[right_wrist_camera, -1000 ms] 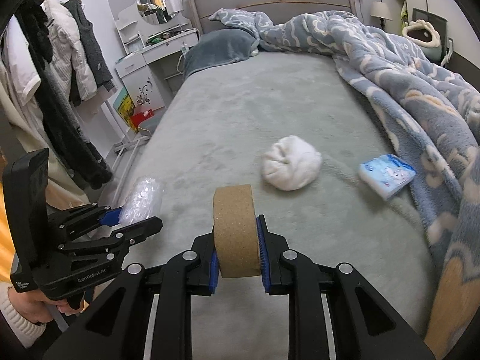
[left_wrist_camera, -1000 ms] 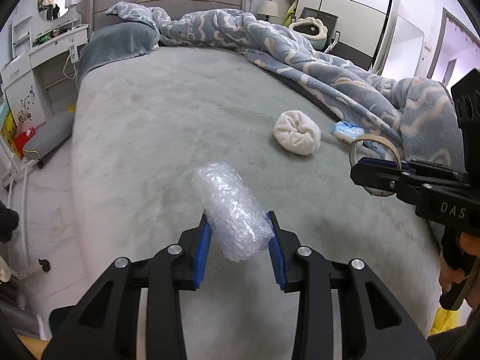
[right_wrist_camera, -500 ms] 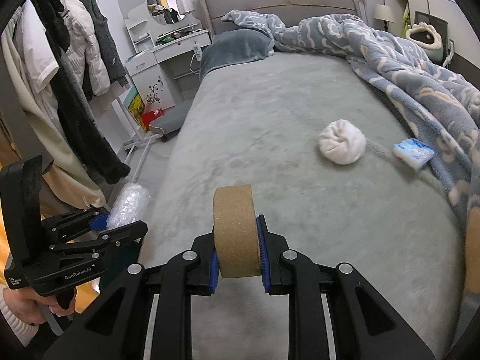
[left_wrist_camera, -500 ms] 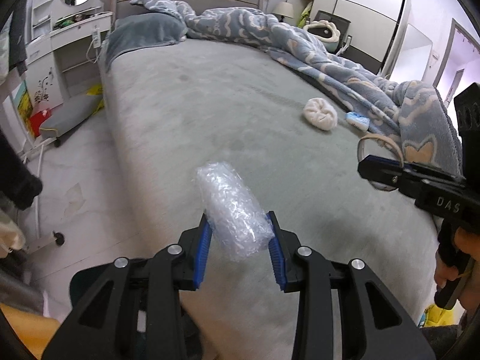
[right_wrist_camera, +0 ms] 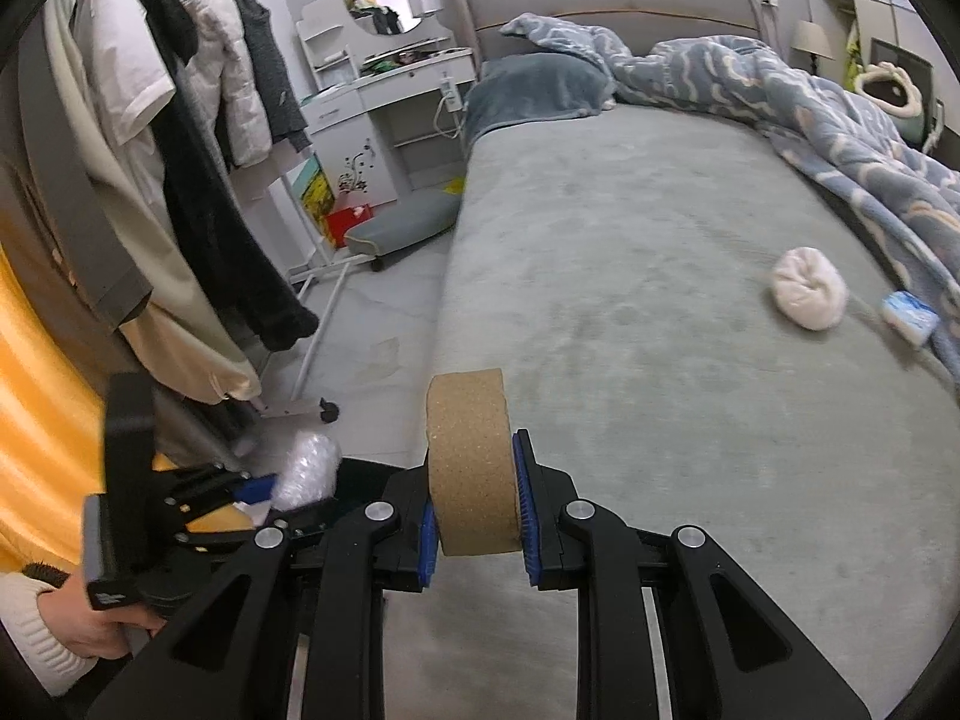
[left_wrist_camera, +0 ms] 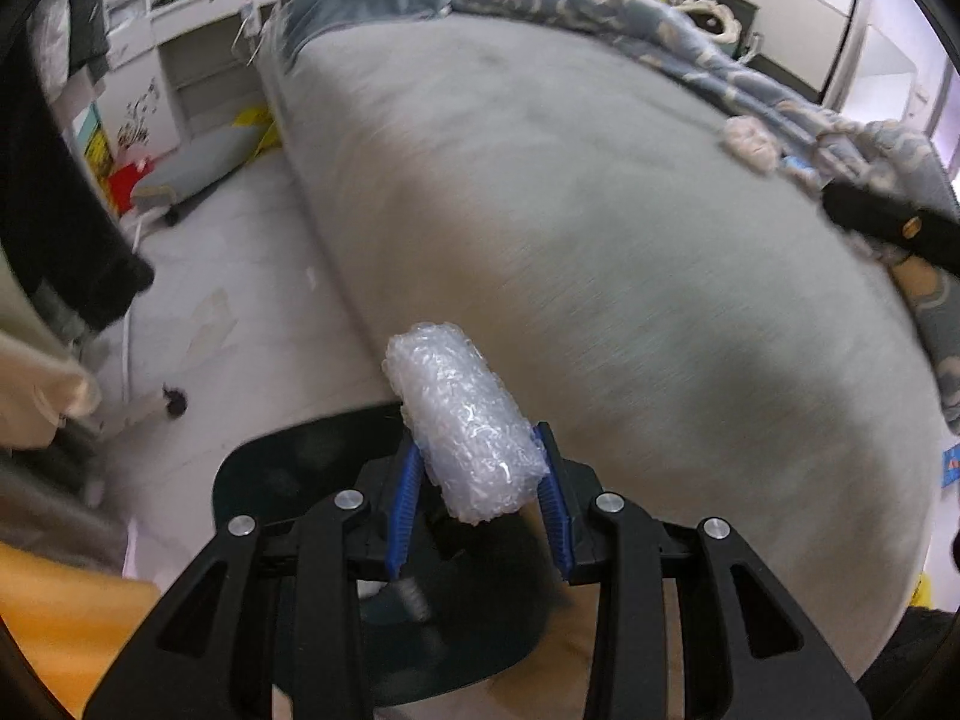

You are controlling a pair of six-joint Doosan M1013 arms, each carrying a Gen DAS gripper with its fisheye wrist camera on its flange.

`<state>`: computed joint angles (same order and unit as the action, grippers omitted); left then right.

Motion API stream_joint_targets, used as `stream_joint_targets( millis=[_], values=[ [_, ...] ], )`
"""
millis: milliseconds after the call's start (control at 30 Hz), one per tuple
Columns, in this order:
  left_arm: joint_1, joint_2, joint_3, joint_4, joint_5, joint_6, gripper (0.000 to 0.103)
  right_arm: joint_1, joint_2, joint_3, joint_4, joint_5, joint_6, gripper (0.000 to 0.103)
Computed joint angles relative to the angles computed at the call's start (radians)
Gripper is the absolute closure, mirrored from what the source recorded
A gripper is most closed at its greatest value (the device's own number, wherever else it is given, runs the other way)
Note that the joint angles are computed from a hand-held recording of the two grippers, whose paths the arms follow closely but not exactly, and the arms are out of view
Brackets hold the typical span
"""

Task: Collect trash
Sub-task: 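Carry the bubble wrap and tape roll over the green bin with both tools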

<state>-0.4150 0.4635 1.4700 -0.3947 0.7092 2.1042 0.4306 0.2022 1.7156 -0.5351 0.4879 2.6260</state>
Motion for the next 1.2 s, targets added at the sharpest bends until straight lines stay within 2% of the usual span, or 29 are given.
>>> stream_joint_targets(
  millis=[267, 533, 967, 1000, 1067, 1167, 1200],
  values=[
    [0.041, 0.036, -0.007, 0.047, 0.056, -0.037, 0.064, 0.023, 0.063, -0.074, 0.065, 0.006, -0.082, 0.081],
    [0.076, 0.080, -0.034, 0.059, 0.152, -0.070, 0.064, 0.041, 0.126, -0.153, 0.167, 0.014, -0.212, 0.081],
    [0.118, 0.137, -0.061, 0.068, 0.291, -0.117, 0.062, 0.053, 0.198, -0.239, 0.269, 0.036, -0.330, 0.081],
    [0.118, 0.137, -0.058, 0.072, 0.293, -0.115, 0.061, 0.054, 0.205, -0.246, 0.277, 0.041, -0.337, 0.081],
    [0.122, 0.137, -0.058, 0.067, 0.298, -0.105, 0.047, 0.055, 0.217, -0.261, 0.290, 0.051, -0.349, 0.081],
    [0.128, 0.125, -0.050, 0.049, 0.282, -0.073, 0.033, 0.055, 0.237, -0.279, 0.312, 0.072, -0.371, 0.081],
    [0.131, 0.118, -0.045, 0.041, 0.270, -0.056, 0.032, 0.054, 0.245, -0.286, 0.324, 0.080, -0.380, 0.081]
  ],
)
